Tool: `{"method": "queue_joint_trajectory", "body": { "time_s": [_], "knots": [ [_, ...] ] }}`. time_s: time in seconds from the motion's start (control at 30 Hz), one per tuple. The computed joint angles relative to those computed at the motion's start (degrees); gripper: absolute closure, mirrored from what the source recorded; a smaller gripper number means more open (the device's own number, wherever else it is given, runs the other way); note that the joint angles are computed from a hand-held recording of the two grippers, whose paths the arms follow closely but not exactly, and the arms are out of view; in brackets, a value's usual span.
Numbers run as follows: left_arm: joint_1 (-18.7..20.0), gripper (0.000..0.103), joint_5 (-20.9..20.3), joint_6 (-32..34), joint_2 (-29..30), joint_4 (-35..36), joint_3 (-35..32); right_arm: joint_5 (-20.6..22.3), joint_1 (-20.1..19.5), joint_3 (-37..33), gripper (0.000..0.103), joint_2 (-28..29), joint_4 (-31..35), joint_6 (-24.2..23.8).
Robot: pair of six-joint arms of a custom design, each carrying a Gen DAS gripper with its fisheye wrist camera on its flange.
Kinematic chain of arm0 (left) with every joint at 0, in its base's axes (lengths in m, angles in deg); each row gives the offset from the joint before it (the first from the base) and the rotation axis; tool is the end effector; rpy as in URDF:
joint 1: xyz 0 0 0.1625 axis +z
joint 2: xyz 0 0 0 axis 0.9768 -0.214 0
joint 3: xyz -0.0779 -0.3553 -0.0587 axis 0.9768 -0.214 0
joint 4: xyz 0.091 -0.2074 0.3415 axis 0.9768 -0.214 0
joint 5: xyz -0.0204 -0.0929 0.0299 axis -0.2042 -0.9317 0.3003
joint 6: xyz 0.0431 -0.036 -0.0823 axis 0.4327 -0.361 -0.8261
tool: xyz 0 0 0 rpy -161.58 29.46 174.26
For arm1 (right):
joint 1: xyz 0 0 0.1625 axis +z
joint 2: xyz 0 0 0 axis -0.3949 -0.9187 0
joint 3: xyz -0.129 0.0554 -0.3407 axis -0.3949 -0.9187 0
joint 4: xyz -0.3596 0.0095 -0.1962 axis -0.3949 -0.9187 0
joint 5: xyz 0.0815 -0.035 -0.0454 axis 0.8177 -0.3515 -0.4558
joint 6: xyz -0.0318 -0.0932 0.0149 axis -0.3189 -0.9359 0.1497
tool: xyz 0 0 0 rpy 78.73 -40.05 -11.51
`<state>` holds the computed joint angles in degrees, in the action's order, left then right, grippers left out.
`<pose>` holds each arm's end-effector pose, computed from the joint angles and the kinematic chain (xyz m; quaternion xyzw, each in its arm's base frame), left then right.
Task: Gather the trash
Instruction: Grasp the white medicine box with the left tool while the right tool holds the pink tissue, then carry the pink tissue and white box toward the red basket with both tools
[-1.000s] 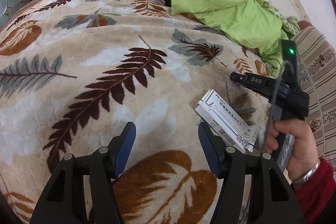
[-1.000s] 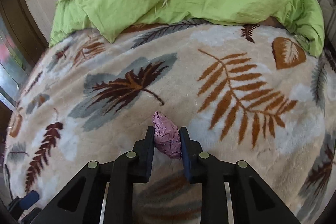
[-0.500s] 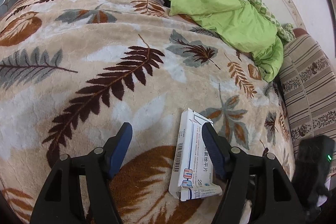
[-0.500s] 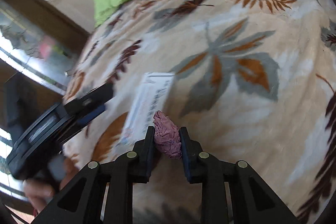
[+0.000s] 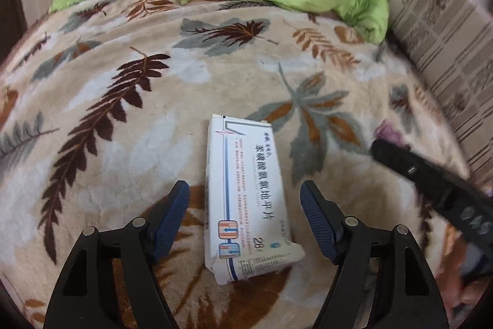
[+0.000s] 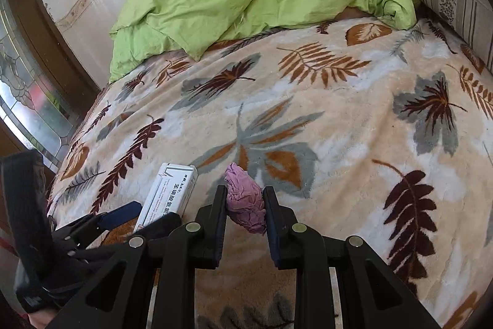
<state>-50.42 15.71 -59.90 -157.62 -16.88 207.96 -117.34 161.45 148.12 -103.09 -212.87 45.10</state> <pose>-0.0332 -0.2470 0.3379 0.1006 0.9086 -0.2682 0.3040 0.4321 -0.2881 -0.0498 0.1635 -0.9268 0.2838 0.1837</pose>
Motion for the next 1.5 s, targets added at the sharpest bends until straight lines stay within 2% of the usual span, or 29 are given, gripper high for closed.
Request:
{"method": "queue_joint_trajectory", "body": {
  "time_s": [0.1, 0.13, 0.33, 0.4, 0.53, 0.63, 0.7, 0.93, 1.5],
  "knots": [
    [-0.2, 0.042, 2.4, -2.3, 1.1, 3.6, 0.4, -0.5, 0.4, -0.2, 0.079, 0.1, -0.6, -1.3],
    [-0.6, 0.051, 3.4, -3.7, 1.4, 5.4, 0.4, -0.5, 0.5, -0.3, 0.079, 0.1, -0.7, -1.7],
    [-1.4, 0.052, 4.1, -6.3, -1.6, 5.8, -0.2, -2.4, 1.8, -1.0, 0.079, 1.1, -1.3, -3.8],
    [-3.4, 0.052, 5.3, -10.0, -3.0, 8.7, -1.1, -4.0, 2.6, -1.6, 0.079, 1.7, -1.8, -5.2],
    [-11.3, 0.052, 8.6, -24.3, -3.5, 23.8, -4.3, -7.2, 4.0, -2.8, 0.079, 3.0, -3.3, -8.2],
    [-15.2, 0.052, 9.1, -31.7, -2.3, 31.8, -5.5, -7.0, 4.2, -3.3, 0.079, 3.4, -4.1, -9.1],
    [-16.7, 0.052, 9.1, -34.2, -1.4, 34.6, -5.7, -6.8, 4.3, -3.6, 0.079, 3.6, -4.0, -9.3],
    [-19.7, 0.052, 8.7, -38.5, 0.1, 39.4, -5.9, -7.1, 4.3, -3.8, 0.079, 3.9, -4.6, -9.7],
    [-21.7, 0.052, 7.6, -39.3, 0.5, 40.5, -5.7, -7.8, 4.1, -3.7, 0.079, 3.8, -4.5, -8.6]
  ]
}}
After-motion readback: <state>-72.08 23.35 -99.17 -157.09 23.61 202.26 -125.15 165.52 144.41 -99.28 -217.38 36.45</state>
